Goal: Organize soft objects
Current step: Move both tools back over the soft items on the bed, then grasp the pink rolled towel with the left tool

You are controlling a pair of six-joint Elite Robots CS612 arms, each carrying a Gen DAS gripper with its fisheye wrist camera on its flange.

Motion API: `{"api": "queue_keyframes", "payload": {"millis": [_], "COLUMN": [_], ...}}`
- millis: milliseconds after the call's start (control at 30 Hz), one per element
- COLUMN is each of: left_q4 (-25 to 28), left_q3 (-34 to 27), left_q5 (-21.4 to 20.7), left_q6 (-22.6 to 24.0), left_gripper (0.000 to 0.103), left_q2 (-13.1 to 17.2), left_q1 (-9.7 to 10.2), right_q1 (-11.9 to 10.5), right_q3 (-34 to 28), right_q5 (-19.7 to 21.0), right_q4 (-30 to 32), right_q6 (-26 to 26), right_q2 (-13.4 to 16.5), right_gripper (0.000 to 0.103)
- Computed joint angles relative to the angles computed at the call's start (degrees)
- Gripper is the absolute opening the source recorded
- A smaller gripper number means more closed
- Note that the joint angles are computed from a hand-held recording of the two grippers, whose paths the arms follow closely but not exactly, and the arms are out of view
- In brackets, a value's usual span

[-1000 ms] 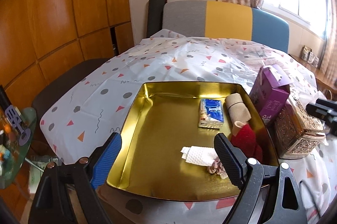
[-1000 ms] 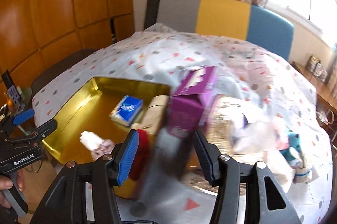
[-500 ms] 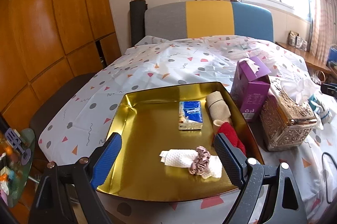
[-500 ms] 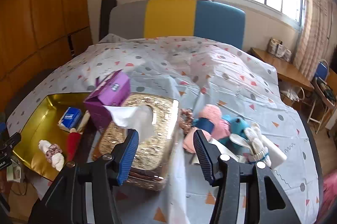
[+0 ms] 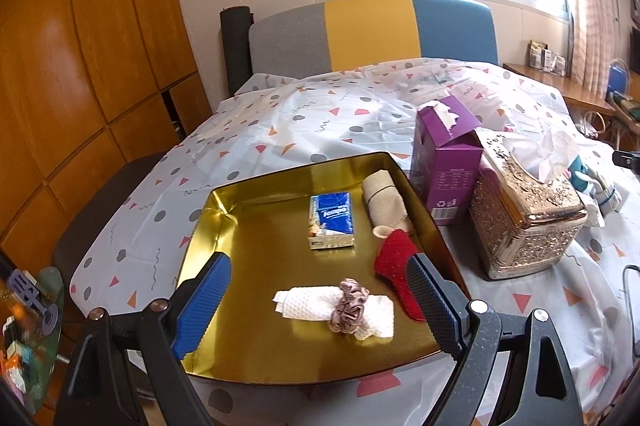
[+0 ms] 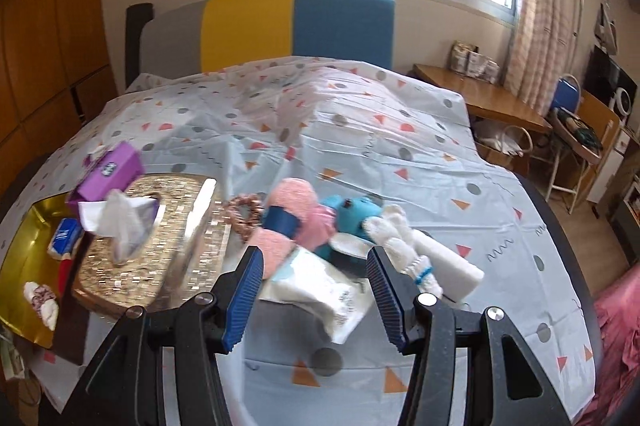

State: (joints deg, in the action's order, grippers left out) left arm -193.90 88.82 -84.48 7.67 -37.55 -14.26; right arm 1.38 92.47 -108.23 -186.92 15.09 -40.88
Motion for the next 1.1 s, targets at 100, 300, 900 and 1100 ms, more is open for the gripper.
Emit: {"api": "queue_keyframes", "payload": {"millis": [100,300,900,1100], "left_q4": [0.37,0.17,17.77,37.63], "left_q3": [0.05,-0.07,-11.51,-23.45], "left_q5": [-0.80,-5.25,-21.04,-19.83], "left_q6": [0.63,2.31,15.74,15.10], "left_gripper": [0.090,0.090,0.064,0.050], "left_q2": [-0.17,-0.83,-0.46,4.09], "left_q1": [-0.28,-1.03,-8.33,-10.58], "right_q1": [-1.06,-3.01,-5.85,-6.22], "right_q3": [0.69,1.79,5.19,5.52], "right_q5": [-0.32,0.77,3.98,6.37], "right_q4": [0.09,3.97,6.66,4.66], "right_q6": [3.16,11.60,24.51,24.52], "right_q2": [0.29,0.13,-2.29,-2.48], "right_gripper": [0.055,0.055,0.055,0.055]}}
